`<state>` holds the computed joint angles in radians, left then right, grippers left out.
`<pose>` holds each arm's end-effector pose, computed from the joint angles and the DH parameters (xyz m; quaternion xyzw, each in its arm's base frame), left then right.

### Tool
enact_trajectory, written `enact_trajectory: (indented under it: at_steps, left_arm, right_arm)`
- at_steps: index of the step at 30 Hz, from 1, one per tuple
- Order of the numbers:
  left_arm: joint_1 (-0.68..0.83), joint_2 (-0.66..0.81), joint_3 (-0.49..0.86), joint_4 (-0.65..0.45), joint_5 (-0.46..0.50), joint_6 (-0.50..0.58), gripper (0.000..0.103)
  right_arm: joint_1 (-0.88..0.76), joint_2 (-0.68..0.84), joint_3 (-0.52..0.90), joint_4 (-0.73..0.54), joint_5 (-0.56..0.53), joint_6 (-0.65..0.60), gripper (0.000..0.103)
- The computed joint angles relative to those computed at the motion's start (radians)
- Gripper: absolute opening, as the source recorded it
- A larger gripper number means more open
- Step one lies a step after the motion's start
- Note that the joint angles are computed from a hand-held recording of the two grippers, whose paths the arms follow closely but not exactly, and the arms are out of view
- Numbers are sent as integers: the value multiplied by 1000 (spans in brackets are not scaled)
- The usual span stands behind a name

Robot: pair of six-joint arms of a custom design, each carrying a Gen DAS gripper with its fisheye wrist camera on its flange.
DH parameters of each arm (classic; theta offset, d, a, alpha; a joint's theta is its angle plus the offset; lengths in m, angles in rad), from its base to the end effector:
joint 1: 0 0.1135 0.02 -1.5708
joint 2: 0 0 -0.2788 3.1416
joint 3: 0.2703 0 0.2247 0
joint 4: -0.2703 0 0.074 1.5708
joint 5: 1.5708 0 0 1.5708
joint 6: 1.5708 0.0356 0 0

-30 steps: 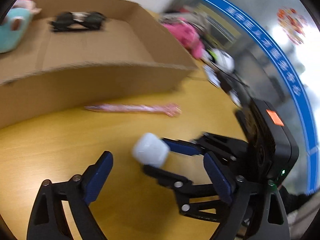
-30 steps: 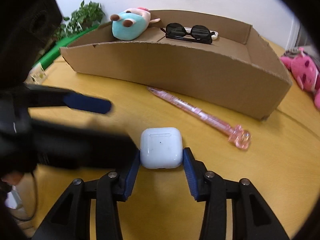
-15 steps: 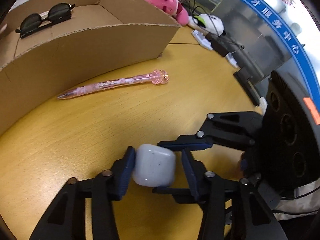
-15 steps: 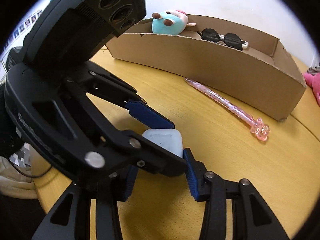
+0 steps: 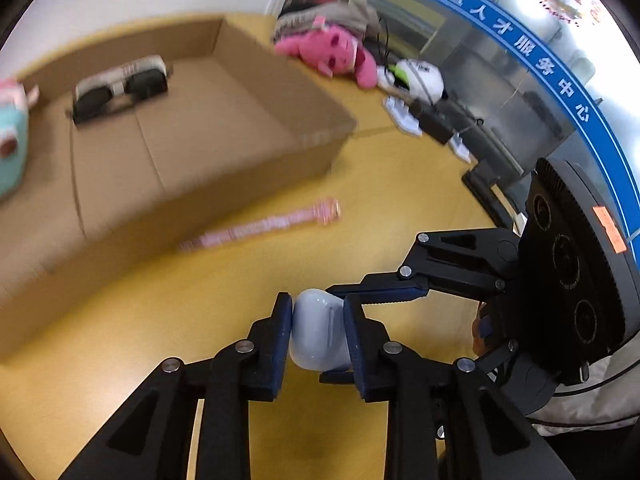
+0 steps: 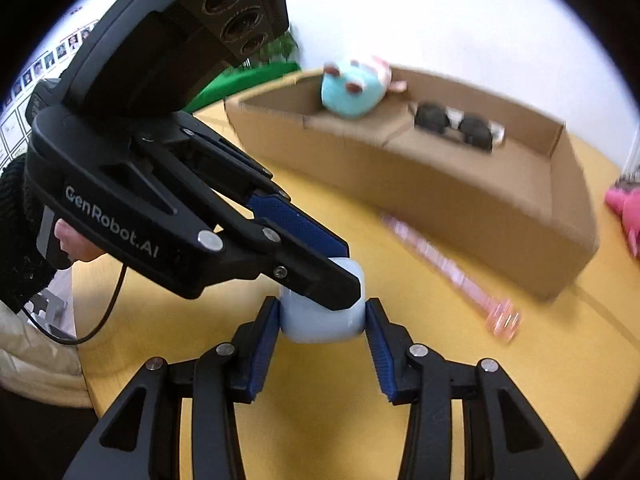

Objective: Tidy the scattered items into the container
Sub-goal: 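Close the right gripper on the white earbud case and lift it, then carry the earbud case over the box and open the right gripper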

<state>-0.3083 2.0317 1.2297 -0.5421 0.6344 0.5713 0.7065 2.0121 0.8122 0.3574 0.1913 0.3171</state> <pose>0.3373 -0.1296 0.1492 0.4338 0.8392 -0.2931 0.1472 0.2676 0.2195 0.1042 -0.1466 0.9192 0.0958 0.3528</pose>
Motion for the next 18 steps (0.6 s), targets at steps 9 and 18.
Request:
enact_trajectory:
  at_steps: [9,18]
  left_arm:
    - [63,-5,332,-208,30,51,27]
    - [128,176,805,-446,57,91,27]
  right_arm:
    - [-58,-72,249,-214,55,-222,42]
    - [-129,14,586,-401,16,-374,42]
